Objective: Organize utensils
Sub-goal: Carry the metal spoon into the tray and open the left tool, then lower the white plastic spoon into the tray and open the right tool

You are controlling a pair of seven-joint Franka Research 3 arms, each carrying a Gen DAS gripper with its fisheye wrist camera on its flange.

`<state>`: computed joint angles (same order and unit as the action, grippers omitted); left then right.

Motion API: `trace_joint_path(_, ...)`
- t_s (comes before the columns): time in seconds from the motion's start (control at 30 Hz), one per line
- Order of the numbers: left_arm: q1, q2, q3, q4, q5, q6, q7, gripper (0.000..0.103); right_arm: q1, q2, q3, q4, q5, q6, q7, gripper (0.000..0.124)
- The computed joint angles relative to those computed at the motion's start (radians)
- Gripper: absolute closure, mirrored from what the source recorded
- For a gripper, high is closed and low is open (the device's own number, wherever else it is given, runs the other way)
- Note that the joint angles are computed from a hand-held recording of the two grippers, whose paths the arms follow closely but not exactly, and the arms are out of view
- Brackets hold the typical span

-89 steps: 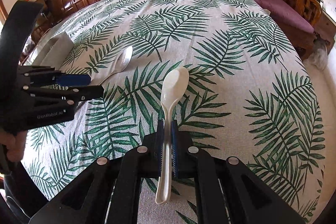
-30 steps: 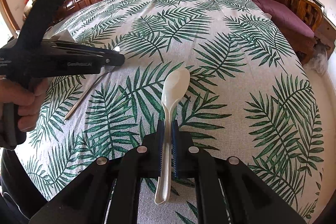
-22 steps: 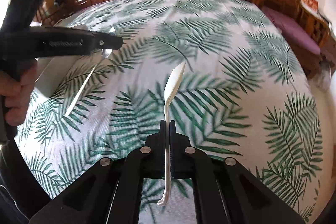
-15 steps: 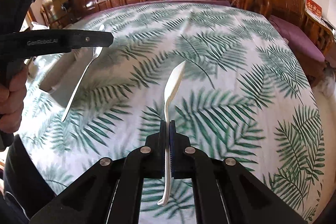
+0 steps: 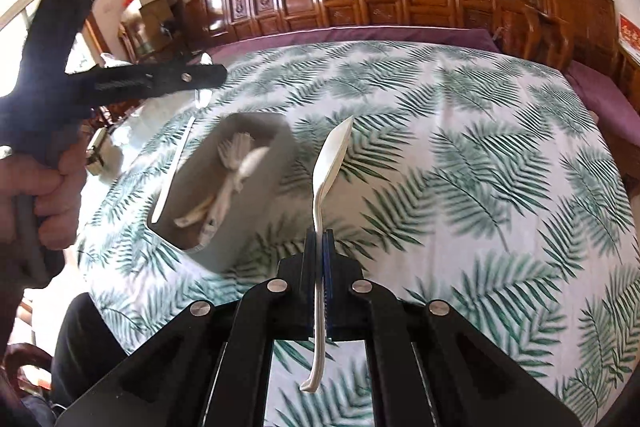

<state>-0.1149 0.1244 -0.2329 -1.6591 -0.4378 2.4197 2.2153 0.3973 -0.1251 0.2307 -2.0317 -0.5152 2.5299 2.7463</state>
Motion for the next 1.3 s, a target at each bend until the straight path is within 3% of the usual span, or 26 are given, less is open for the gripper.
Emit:
trace_joint_path(0.37, 0.042, 0.144, 0.002, 0.093, 0.118, -0.008, -0.102, 0.077, 0.045, 0.107, -0.037, 0.126, 0.025, -0.008, -0.062, 0.12)
trace_joint_path(0.7, 0.07, 0.188, -0.015, 0.107, 0.157, -0.08, -0.135, 0.076, 0.079, 0.153, -0.063, 0.178, 0.039, -0.026, -0.089, 0.12)
trace_joint_path(0.9, 0.1, 0.157, -0.015, 0.082, 0.114, -0.092, -0.103, 0.075, 0.105, 0.211, -0.08, 0.256, 0.042, -0.038, -0.121, 0.12)
trace_joint_path(1.03, 0.122, 0.127, -0.007, 0.065, 0.066, -0.091, -0.069, 0.068, 0.13, 0.273, -0.098, 0.338, 0.054, -0.048, -0.15, 0.12)
trace_joint_path(1.3, 0.157, 0.075, 0.034, 0.042, 0.023, -0.082, -0.016, 0.065, 0.186, 0.439, -0.156, 0.541, 0.119, -0.064, -0.227, 0.12)
